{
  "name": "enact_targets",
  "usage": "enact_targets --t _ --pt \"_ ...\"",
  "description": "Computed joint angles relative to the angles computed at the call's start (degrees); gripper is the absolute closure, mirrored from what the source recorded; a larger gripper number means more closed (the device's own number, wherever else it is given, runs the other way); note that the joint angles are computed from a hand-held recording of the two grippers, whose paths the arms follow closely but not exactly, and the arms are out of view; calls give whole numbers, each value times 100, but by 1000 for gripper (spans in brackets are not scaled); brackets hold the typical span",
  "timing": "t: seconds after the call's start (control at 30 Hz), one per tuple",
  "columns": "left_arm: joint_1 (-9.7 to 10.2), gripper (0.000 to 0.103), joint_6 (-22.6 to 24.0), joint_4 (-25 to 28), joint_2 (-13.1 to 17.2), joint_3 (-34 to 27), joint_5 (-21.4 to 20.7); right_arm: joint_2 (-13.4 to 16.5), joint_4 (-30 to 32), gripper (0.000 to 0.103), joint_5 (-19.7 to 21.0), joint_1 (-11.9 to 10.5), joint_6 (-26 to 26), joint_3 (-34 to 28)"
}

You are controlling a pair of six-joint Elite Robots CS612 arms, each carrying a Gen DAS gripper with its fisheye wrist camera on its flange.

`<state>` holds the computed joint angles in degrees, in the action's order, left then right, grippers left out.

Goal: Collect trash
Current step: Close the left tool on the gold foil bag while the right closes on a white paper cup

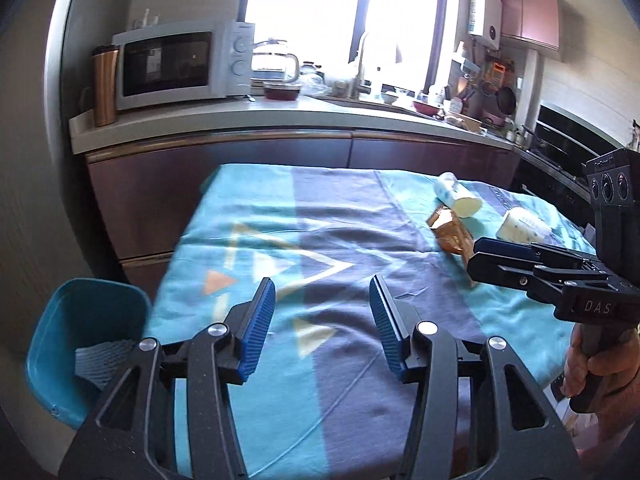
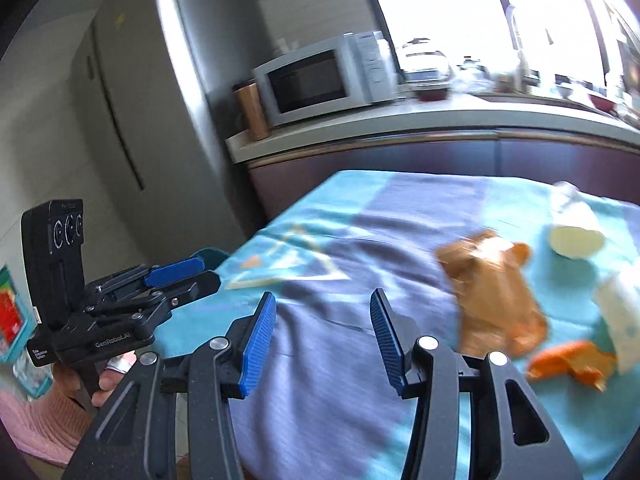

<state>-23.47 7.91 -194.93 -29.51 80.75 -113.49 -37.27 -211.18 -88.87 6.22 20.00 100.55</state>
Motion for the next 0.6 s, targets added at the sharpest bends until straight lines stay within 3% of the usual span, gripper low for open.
enact_targets --t 0.27,0.47,0.57,0.6 --pt "-335 53 535 855 52 -262 -564 -194 -649 56 -1089 -264 996 910" --pt "-530 51 676 1649 160 -611 -762 -212 -804 54 -1396 -558 1606 1329" --pt "-611 50 718 1938 213 -757 -747 -186 -766 48 -1308 -715 1743 1368" --pt "-634 50 725 2024 232 -800 -736 -192 -673 39 -1261 -757 1764 1361"
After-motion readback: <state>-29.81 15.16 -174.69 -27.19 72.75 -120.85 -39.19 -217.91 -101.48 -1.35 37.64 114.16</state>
